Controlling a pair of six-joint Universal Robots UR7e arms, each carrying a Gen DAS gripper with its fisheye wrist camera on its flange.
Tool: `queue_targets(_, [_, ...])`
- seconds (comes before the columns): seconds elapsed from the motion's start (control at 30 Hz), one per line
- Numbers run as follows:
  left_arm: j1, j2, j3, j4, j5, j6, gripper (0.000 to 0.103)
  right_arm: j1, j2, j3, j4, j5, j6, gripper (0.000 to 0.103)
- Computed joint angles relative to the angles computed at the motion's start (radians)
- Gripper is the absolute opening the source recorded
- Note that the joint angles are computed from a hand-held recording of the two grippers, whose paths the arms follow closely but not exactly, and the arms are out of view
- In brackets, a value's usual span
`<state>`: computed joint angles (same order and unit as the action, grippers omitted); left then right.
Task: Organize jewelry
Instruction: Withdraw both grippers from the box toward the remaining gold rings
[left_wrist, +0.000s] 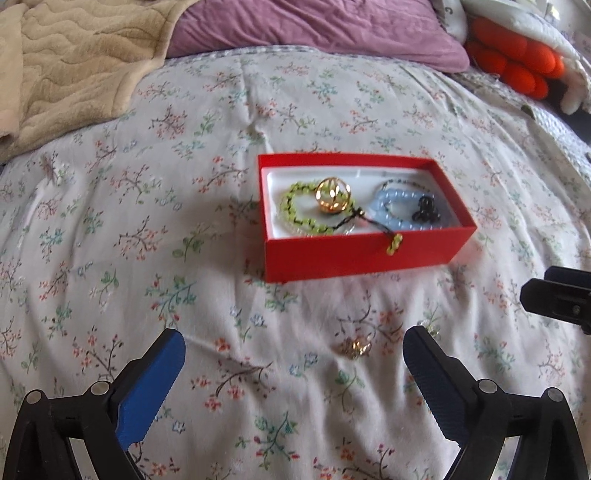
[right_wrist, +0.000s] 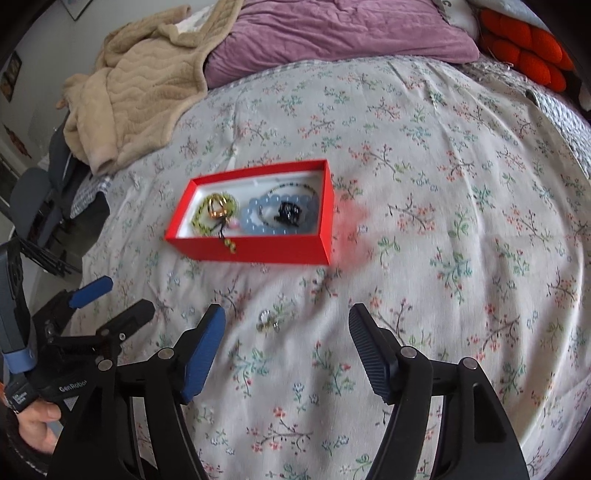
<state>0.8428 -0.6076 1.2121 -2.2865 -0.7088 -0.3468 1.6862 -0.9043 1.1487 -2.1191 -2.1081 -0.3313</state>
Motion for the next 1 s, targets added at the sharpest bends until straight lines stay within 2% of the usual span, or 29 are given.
queue_targets(0.63, [0.004,-0.037,0.099,-0.017,0.002,0.008,0.098,-0.005,-0.012,0.053,-0.011,-0.066,-0.021,0.074])
queue_targets(0.83, [0.014,-0.056,0.150,-0.060,-0.013,0.006,0.098,-0.019,-0.017,0.074,-0.012,-0.108,-0.042,0.074])
queue_targets(1.0, [0.017,-0.072,0.203,-0.155,-0.024,0.031,0.098,-0.031,-0.026,0.104,-0.042,-0.153,-0.079,0.074])
